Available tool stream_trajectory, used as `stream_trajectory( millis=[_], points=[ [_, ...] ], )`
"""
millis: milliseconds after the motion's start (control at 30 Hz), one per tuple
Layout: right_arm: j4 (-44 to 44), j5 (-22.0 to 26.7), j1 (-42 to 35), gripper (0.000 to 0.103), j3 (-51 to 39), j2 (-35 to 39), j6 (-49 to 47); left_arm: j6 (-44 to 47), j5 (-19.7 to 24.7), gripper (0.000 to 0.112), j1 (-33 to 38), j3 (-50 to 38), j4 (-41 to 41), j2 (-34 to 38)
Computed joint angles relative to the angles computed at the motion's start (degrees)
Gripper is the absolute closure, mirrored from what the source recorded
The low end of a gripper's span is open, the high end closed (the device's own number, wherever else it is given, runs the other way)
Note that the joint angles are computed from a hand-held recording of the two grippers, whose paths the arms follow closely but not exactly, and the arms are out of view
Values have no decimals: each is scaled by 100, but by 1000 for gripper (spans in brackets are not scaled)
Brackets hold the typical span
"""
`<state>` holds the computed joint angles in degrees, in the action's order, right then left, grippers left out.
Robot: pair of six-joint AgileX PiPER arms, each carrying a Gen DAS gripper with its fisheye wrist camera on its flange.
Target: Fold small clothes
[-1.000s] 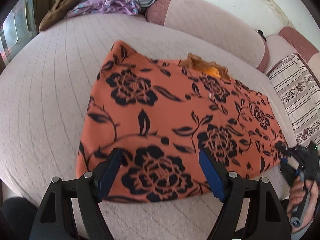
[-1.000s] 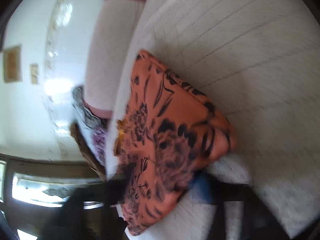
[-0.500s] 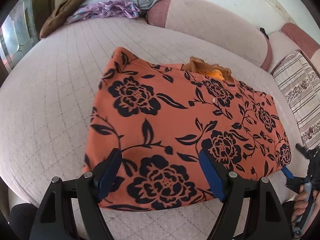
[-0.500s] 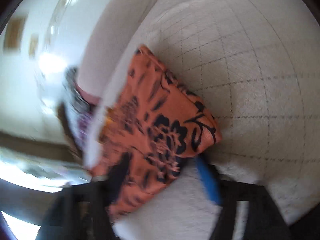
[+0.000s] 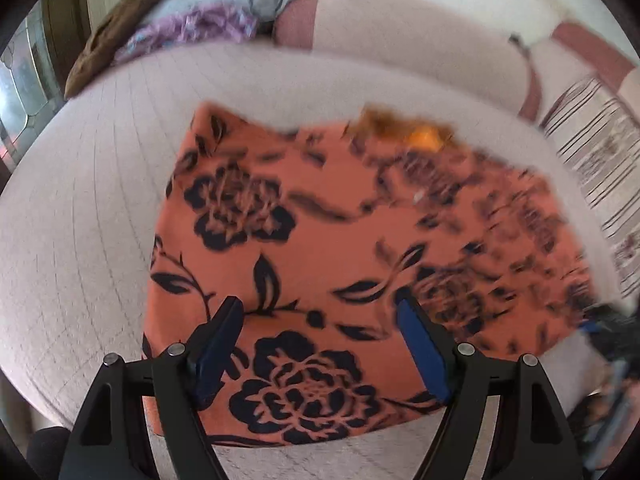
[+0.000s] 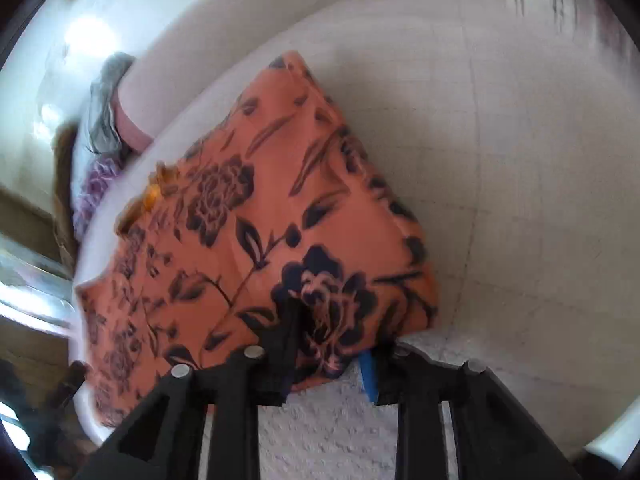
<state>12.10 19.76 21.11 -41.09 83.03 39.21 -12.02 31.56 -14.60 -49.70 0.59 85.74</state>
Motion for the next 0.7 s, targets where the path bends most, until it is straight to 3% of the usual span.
stream_trajectory(
  millis=[33,67,100,133,200,267,333,433,567,700],
  points=[
    [573,-130,-155,48,185,-207,-459,12,-75,32,56,45,-42,19],
    [1146,-32,-336,33,208,-337,-892,-118,-121,32,58,77,54,-52],
    [1719,83,-543,12,245,-454,-1425,-283,-215,32,30,135,208,-166],
    [2184,184,-761,9,305,-572,-1920,-664,-407,32,-54,256,587,-362],
    [2849,301,-1152,9,484,-845,-2783,-1558,-818,30,-201,515,1601,-680],
    [3214,388,-1507,9,645,-1084,-3189,-1764,-838,26,-156,491,1794,-364],
    [2690,320,-1733,9,647,-1262,-2758,-1894,-814,24,-48,455,1945,272],
    [2258,354,-1990,9,130,-939,-2650,-2557,-770,22,-337,480,2768,260],
    [3091,1280,-2515,9,-1230,56,-4451,-1973,-1029,20,-113,515,2179,281],
    [3067,2447,-2619,9,-3147,1827,-4749,-2055,-1074,20,-144,552,2262,255]
  ],
)
